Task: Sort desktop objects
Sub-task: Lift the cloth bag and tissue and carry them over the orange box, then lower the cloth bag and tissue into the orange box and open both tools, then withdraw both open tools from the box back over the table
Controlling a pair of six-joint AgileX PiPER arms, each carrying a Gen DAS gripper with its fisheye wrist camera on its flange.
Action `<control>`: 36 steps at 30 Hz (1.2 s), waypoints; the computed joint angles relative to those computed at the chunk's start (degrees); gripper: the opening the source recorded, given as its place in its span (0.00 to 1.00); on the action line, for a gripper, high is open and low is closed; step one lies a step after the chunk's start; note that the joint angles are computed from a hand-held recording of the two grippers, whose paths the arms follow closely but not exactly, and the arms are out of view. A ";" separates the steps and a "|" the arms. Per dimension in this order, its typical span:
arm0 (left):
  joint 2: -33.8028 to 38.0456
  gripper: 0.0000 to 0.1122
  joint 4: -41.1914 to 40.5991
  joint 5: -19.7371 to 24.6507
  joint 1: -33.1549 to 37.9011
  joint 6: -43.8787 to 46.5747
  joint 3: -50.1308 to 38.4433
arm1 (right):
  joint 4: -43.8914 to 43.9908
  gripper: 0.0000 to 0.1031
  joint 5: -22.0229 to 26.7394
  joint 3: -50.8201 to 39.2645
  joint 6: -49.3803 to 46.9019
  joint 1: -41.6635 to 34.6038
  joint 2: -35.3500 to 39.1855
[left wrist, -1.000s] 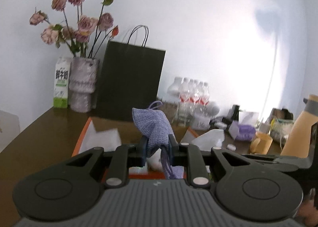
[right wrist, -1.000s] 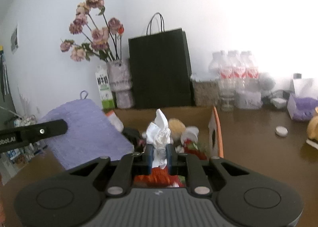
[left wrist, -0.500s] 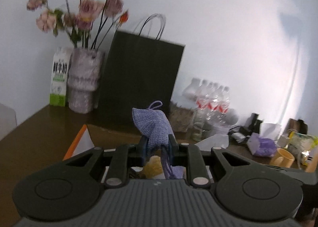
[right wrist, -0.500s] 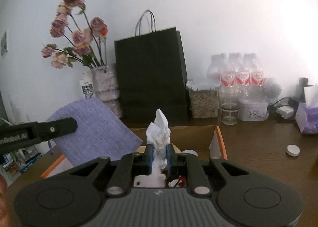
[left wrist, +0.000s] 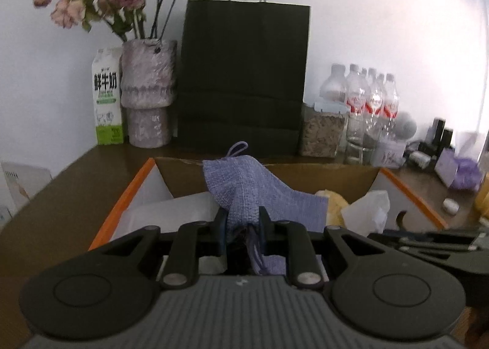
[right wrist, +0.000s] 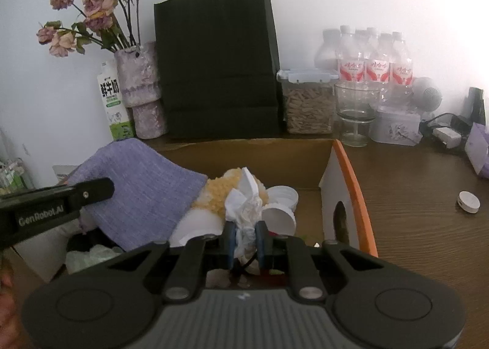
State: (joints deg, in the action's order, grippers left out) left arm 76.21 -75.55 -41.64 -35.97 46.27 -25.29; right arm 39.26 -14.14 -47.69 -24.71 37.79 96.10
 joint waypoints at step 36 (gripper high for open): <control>2.12 0.92 -7.83 -20.66 -15.34 -1.54 1.50 | 7.18 1.00 -10.22 8.71 -6.10 3.02 -9.14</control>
State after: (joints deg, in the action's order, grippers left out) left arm 78.33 -83.38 -62.30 -51.31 44.72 -23.79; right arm 46.45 -24.36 -38.98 -30.81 40.81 86.96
